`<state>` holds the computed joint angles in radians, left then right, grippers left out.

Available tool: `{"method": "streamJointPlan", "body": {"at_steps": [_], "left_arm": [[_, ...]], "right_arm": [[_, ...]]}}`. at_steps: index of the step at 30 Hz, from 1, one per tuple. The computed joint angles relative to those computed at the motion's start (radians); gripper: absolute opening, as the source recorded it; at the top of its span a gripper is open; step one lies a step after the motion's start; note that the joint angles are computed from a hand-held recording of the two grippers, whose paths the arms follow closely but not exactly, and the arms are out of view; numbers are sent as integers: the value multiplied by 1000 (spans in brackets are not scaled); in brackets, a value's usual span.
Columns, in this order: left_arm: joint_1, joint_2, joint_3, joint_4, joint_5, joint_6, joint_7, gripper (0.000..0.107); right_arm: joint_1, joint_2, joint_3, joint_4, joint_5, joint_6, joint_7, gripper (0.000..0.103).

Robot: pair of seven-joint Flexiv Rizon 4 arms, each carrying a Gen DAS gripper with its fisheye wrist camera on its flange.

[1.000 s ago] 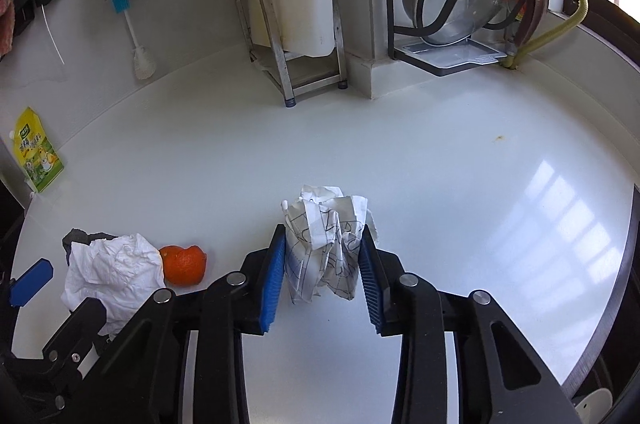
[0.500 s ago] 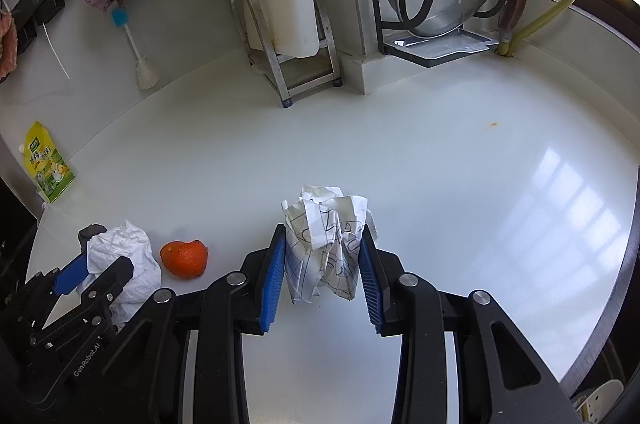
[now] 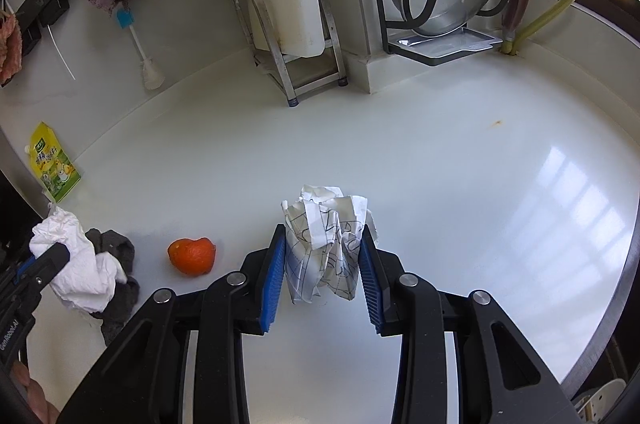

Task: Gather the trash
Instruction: 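Grasp the crumpled paper with the right tool while the left tool grasps the white tissue, then carry the tissue and crumpled paper over the basket with both tools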

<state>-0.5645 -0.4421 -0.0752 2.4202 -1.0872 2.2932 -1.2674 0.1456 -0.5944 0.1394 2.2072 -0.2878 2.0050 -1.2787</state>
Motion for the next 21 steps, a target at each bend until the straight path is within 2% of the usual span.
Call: {"method": "streamJointPlan", "body": {"at_steps": [7, 12, 21], "left_arm": [[-7, 45, -7, 36, -17, 29, 3, 15], [-39, 57, -28, 61, -72, 61, 33, 15], [-76, 95, -69, 154, -110, 101, 4, 15]], "right_arm": [[-9, 5, 8, 14, -6, 22, -3, 34], [-6, 21, 4, 44, 5, 57, -7, 34], [37, 81, -31, 160, 81, 150, -61, 34]]}}
